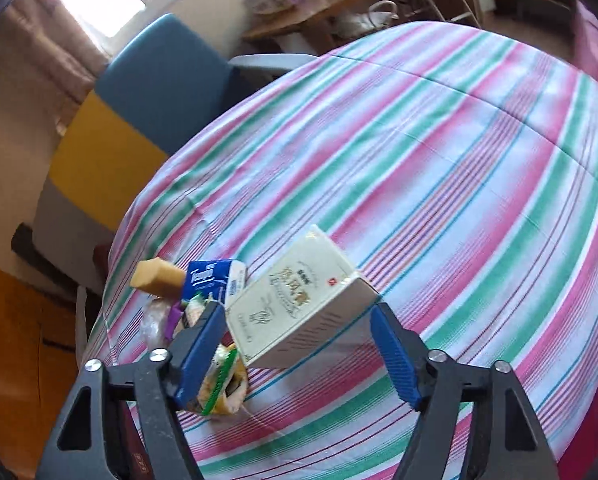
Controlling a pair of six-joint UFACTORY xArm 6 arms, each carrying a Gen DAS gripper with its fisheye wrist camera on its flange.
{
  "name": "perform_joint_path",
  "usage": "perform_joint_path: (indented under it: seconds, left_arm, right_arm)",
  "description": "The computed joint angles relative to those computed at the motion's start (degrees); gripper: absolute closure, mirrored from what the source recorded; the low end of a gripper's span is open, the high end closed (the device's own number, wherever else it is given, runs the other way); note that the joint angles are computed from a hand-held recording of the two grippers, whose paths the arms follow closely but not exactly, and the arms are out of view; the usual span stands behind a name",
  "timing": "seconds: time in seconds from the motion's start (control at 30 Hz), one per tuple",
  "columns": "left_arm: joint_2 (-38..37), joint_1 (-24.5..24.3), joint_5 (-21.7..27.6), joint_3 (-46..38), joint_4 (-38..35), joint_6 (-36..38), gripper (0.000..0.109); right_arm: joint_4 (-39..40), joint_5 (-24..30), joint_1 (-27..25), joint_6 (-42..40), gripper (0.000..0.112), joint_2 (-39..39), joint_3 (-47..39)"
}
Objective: Organize objects
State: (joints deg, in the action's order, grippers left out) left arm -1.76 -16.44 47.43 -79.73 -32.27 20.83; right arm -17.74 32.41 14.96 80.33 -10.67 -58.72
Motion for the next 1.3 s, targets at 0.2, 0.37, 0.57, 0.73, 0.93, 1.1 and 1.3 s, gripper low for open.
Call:
perform_joint_path:
  seconds: [0.2, 0.37, 0.57, 0.73, 0.93, 1.1, 1.3]
  left_arm:
    - [-3.9, 3.2, 0.3, 4.4, -2.0, 0.3, 0.074]
    - [-6.4, 5.9, 0.5, 7.5, -3.5, 1.0, 0.074]
    - [-9.6, 9.5, 0.4, 11.7, -3.5, 0.8, 0.074]
    - [-11.1, 12.4, 0.2, 14.2, -2.8, -0.4, 0.074]
    - [-13.4, 15.6, -0.2, 17.1, -2.2, -1.3, 0.074]
    - [-16.6, 19.5, -0.8, 20.0, 0.9, -3.8, 0.074]
    - [-17.2, 23.0, -2.6, 20.7, 3.6, -6.1, 0.074]
  right_arm:
    - [9.2, -5.2, 0.2, -3.9, 0.022, 0.8, 1.4]
    - [13.4, -4.4, -0.3, -4.2, 0.016, 5.0, -3.0]
    - [14.2, 8.1, -1.1, -10.4, 0.019, 16.6, -17.5]
    - [8.7, 16.1, 0.2, -19.7, 0.049, 20.0, -24.5]
    - [5.8, 19.8, 1.8, -28.0, 0.057, 16.8, -22.1]
    - [3.9, 16.6, 1.4, -27.4, 0.057, 16.7, -20.5]
    - [1.3, 18.3, 1.7, -28.7, 0.059, 18.2, -22.4]
